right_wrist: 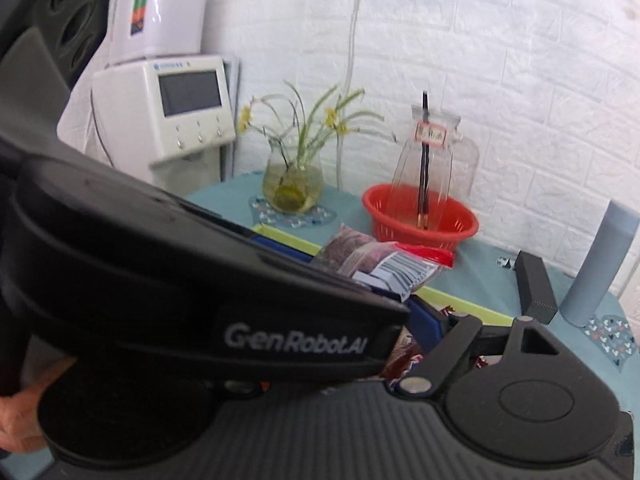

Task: Organize snacks
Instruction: 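Carry the clear cookie bag into the green box and open the left gripper, then move the left gripper to the blue cookie packet and grasp it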

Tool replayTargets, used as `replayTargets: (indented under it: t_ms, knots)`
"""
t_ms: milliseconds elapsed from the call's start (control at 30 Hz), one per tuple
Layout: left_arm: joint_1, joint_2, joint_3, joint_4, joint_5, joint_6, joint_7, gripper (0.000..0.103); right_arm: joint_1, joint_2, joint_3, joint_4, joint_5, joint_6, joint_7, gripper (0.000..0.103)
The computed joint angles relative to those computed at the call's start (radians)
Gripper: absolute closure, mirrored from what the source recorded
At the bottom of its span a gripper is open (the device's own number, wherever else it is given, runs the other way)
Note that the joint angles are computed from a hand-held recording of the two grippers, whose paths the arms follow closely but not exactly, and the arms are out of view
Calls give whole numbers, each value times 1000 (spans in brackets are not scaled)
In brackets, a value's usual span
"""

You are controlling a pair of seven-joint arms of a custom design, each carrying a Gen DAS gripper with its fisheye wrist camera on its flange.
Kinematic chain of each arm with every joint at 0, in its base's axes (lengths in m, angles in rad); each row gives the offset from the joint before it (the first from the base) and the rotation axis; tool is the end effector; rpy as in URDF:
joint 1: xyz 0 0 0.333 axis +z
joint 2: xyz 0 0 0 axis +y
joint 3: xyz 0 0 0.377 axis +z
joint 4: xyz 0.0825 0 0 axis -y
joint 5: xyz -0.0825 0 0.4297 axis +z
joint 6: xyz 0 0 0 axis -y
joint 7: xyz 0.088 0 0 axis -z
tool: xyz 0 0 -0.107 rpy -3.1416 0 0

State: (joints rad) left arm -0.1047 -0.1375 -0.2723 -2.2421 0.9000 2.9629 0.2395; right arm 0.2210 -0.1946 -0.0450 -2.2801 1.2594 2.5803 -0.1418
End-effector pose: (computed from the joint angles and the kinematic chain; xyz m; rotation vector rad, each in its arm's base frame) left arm 0.5069 -0.2644 0.5398 -1.8274 1.6273 -1.0493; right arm 0.5397 0.0779 0.5159 -2.0845 0.6935 -0.4698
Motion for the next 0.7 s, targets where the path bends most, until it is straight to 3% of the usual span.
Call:
replayTargets:
  t_ms: [200, 267, 400, 500, 600, 700]
  knots:
    - [21, 21, 6, -10, 101, 41, -99, 71, -1, 20, 8, -3, 13, -9, -4, 16]
    - [25, 3, 10, -22, 104, 62, -126, 58, -5, 5, 9, -11, -5, -10, 17, 13]
    - [133, -149, -94, -59, 477, 53, -533, 33, -10, -109, -29, -71, 88, -34, -18, 11]
    - [104, -342, -104, -154, 612, 0, -659, 22, -32, -252, -86, -169, 109, -100, -35, 10]
    - [30, -506, -70, -280, 577, 1, -644, 19, -78, -393, -141, -288, 2, -211, 14, 10]
    - [-112, -629, -26, -425, 312, -57, -441, 19, -138, -502, -176, -396, -170, -333, 104, 10]
